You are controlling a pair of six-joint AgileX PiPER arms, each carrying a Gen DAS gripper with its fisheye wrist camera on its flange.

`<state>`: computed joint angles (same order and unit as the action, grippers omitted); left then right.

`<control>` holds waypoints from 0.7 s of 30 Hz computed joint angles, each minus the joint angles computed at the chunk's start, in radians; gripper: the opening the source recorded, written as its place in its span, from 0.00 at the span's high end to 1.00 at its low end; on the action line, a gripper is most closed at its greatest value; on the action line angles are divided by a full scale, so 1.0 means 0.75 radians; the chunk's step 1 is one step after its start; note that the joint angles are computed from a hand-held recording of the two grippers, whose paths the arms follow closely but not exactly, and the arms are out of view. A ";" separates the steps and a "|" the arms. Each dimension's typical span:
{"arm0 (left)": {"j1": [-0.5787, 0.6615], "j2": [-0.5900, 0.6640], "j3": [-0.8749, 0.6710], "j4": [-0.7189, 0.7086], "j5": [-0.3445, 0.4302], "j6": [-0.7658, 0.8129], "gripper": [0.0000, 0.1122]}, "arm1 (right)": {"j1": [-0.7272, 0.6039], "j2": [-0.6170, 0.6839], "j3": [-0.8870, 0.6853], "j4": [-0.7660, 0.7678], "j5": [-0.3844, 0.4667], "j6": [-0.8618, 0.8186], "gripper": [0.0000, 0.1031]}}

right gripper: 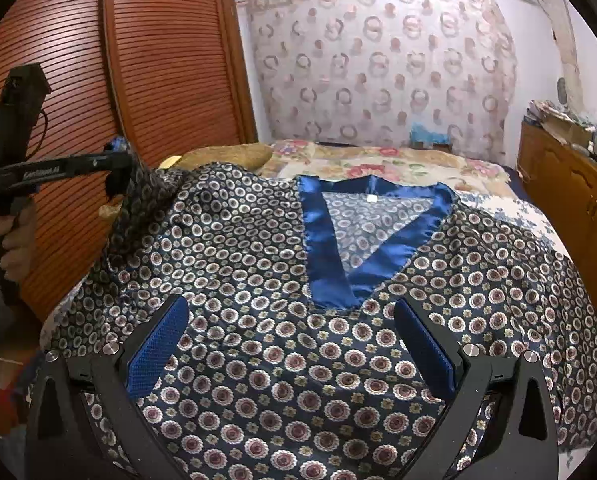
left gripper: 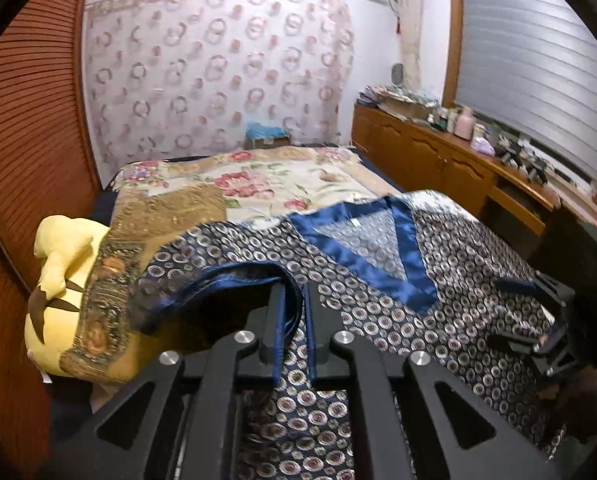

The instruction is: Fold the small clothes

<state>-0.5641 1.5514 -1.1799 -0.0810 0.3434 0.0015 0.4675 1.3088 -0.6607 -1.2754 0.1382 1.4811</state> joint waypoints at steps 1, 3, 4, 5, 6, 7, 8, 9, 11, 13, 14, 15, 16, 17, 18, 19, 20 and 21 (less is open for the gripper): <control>-0.007 -0.007 0.009 0.009 0.004 -0.005 0.85 | -0.003 0.001 0.000 0.011 -0.001 -0.010 0.00; -0.010 -0.022 0.022 -0.002 0.008 0.007 0.80 | -0.008 -0.001 0.004 0.011 -0.005 -0.006 0.00; -0.010 -0.047 0.048 -0.011 0.004 0.015 0.79 | -0.011 -0.001 0.005 0.012 -0.008 -0.006 0.00; -0.010 -0.067 0.069 0.001 -0.002 0.002 0.79 | -0.015 0.000 0.006 0.010 -0.012 -0.006 0.00; -0.010 -0.081 0.079 0.018 -0.004 -0.014 0.78 | -0.014 0.000 0.006 0.013 -0.012 -0.009 0.00; -0.012 -0.110 0.108 0.081 -0.014 -0.074 0.77 | -0.013 0.001 0.003 0.035 -0.010 -0.034 0.00; -0.014 -0.134 0.132 0.141 -0.024 -0.131 0.76 | -0.006 0.005 -0.003 0.053 -0.002 -0.056 0.00; -0.019 -0.139 0.138 0.194 -0.029 -0.185 0.75 | -0.001 0.007 -0.008 0.066 0.004 -0.074 0.00; -0.012 -0.179 0.183 0.290 -0.049 -0.286 0.74 | 0.002 0.018 -0.030 0.162 0.004 -0.183 0.00; 0.009 -0.211 0.220 0.309 -0.071 -0.313 0.72 | 0.014 0.030 -0.056 0.268 0.011 -0.307 0.00; 0.023 -0.228 0.239 0.293 -0.080 -0.302 0.70 | 0.022 0.040 -0.074 0.302 0.015 -0.354 0.00; 0.037 -0.248 0.261 0.285 -0.092 -0.298 0.69 | 0.036 0.050 -0.096 0.347 0.024 -0.414 0.00; 0.054 -0.272 0.288 0.285 -0.108 -0.302 0.68 | 0.046 0.065 -0.122 0.411 0.030 -0.494 0.00; 0.068 -0.287 0.305 0.290 -0.118 -0.309 0.67 | 0.057 0.079 -0.151 0.495 0.032 -0.596 0.00; 0.087 -0.309 0.332 0.292 -0.135 -0.317 0.67 | 0.067 0.095 -0.175 0.544 0.036 -0.657 0.00; 0.102 -0.321 0.347 0.263 -0.143 -0.290 0.67 | 0.075 0.112 -0.200 0.603 0.034 -0.729 0.00; 0.123 -0.336 0.366 0.211 -0.154 -0.242 0.67 | 0.083 0.136 -0.232 0.698 0.030 -0.840 0.00; 0.138 -0.347 0.382 0.181 -0.163 -0.216 0.67 | 0.097 0.167 -0.272 0.793 0.033 -0.951 0.00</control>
<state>-0.4604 1.2911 -0.8932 0.0548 0.2211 -0.1608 0.5400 1.4342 -0.8644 -0.6809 0.1631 0.7681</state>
